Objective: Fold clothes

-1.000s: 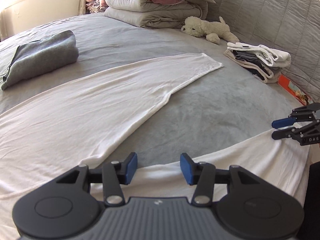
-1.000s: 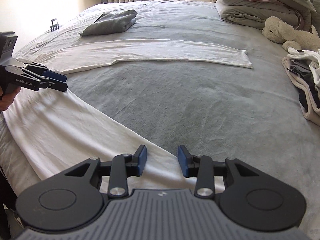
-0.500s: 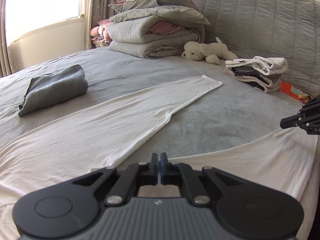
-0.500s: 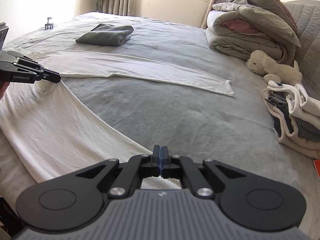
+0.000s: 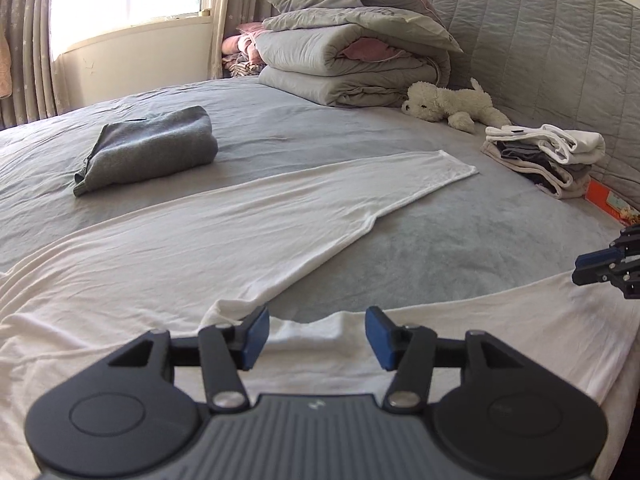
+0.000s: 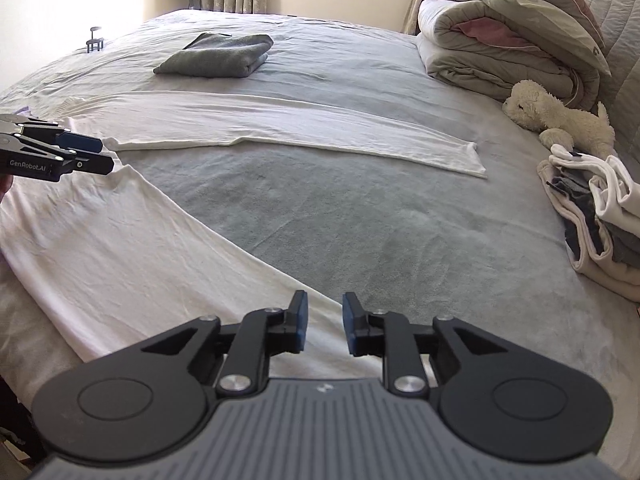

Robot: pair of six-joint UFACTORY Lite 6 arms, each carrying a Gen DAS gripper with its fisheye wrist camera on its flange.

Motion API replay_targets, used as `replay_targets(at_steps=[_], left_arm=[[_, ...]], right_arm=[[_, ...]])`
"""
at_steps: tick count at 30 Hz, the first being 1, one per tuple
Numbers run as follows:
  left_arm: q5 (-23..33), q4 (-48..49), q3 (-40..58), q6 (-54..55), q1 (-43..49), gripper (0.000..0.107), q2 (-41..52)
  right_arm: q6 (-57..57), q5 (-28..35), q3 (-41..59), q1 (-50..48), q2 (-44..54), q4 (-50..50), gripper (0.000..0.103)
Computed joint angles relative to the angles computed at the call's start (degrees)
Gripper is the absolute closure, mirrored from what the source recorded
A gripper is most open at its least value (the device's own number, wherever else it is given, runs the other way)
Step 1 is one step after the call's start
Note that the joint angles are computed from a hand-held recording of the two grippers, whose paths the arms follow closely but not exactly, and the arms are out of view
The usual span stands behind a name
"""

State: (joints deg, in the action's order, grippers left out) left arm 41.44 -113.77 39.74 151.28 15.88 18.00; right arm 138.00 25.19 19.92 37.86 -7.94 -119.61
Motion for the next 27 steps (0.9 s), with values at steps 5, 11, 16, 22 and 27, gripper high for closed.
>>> replay_targets(at_steps=[5, 11, 16, 22, 27], left_arm=[[2.06, 5.57, -4.06, 0.94, 9.73, 0.048, -2.46], [3.01, 12.34, -4.31, 0.69, 21.4, 0.048, -0.46], [5.87, 19.03, -5.46, 0.08, 31.13, 0.048, -1.31], [9.79, 24.84, -5.43, -7.22, 40.01, 0.047, -2.93], [9.31, 24.03, -7.21, -9.91, 44.27, 0.047, -5.68]], right_arm=[[4.92, 0.47, 4.48, 6.24, 4.82, -0.28, 0.066], [11.85, -0.15, 11.14, 12.61, 12.85, -2.04, 0.066], [7.33, 0.41, 12.76, 18.3, 14.98, 7.69, 0.066], [-0.9, 4.47, 11.14, 26.59, 10.44, 21.43, 0.066], [-7.17, 7.04, 11.44, 33.5, 10.22, 28.96, 0.066]])
